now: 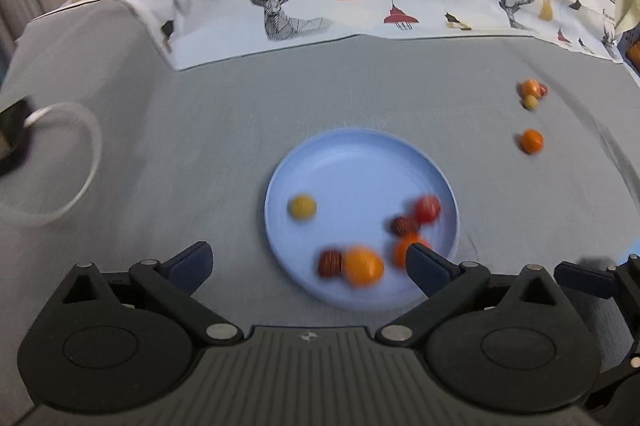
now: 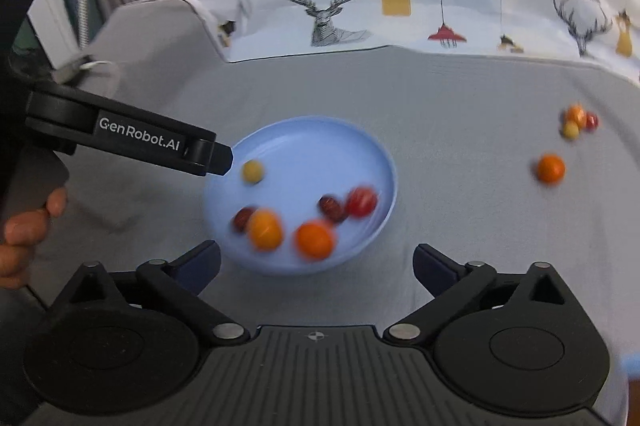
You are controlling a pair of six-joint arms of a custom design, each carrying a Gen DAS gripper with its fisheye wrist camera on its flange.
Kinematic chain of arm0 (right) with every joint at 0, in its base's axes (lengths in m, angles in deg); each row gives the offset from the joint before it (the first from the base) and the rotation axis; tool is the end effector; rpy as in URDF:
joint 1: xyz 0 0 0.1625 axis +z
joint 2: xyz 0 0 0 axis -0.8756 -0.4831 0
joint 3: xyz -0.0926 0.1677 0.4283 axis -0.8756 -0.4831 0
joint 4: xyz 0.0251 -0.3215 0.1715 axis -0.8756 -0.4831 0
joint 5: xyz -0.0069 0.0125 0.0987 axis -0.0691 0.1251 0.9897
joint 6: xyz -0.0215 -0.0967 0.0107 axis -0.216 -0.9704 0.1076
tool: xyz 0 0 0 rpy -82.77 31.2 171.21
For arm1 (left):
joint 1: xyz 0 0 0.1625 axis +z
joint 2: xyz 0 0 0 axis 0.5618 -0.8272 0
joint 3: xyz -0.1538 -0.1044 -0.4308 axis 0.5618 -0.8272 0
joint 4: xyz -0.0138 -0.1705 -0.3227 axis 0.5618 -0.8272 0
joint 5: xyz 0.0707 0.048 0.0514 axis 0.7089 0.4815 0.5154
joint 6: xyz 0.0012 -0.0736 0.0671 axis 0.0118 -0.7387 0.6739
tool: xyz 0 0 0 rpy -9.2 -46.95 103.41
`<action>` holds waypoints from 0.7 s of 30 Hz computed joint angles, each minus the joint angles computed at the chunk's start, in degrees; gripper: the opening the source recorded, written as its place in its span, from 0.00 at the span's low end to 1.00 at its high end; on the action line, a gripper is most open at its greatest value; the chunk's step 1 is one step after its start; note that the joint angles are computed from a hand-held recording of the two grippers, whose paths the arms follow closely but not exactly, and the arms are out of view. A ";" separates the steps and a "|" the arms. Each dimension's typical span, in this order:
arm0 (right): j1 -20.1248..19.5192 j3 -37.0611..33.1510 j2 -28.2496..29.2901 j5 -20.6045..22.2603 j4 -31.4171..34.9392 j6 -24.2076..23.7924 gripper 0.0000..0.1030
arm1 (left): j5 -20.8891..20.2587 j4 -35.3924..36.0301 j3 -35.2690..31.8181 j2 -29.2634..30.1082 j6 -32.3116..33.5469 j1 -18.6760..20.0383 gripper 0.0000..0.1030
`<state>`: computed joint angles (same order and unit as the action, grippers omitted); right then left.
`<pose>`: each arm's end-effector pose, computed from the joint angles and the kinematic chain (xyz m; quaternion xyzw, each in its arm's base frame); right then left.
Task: Organize fruits
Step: 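Open both tools over the plate to drop the date and tangerine, withdraw, then grasp a tangerine with the left tool while the right tool grasps a red tomato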
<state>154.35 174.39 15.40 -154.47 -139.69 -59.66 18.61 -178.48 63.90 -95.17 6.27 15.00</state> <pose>0.1456 -0.6867 0.2763 0.2667 -0.9158 0.2267 0.1971 -0.3393 -0.7242 0.1095 0.0922 0.8749 -0.2656 0.3943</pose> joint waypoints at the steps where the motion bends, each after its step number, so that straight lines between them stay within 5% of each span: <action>1: 0.15 1.66 -1.14 0.20 -0.98 0.01 0.99 | 0.16 0.31 1.88 -1.03 -1.59 -0.79 1.00; 13: 2.34 12.61 -8.02 1.34 -19.51 -5.90 0.99 | 4.03 -8.70 14.46 -7.89 -5.74 -8.49 1.00; 21: 2.07 15.86 -11.21 1.17 -26.64 -3.81 0.99 | 6.56 -10.97 17.86 -9.31 -6.57 -11.31 1.00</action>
<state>156.42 190.25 4.19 -153.31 -166.33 -63.47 25.17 -189.45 81.76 -104.49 -0.31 3.69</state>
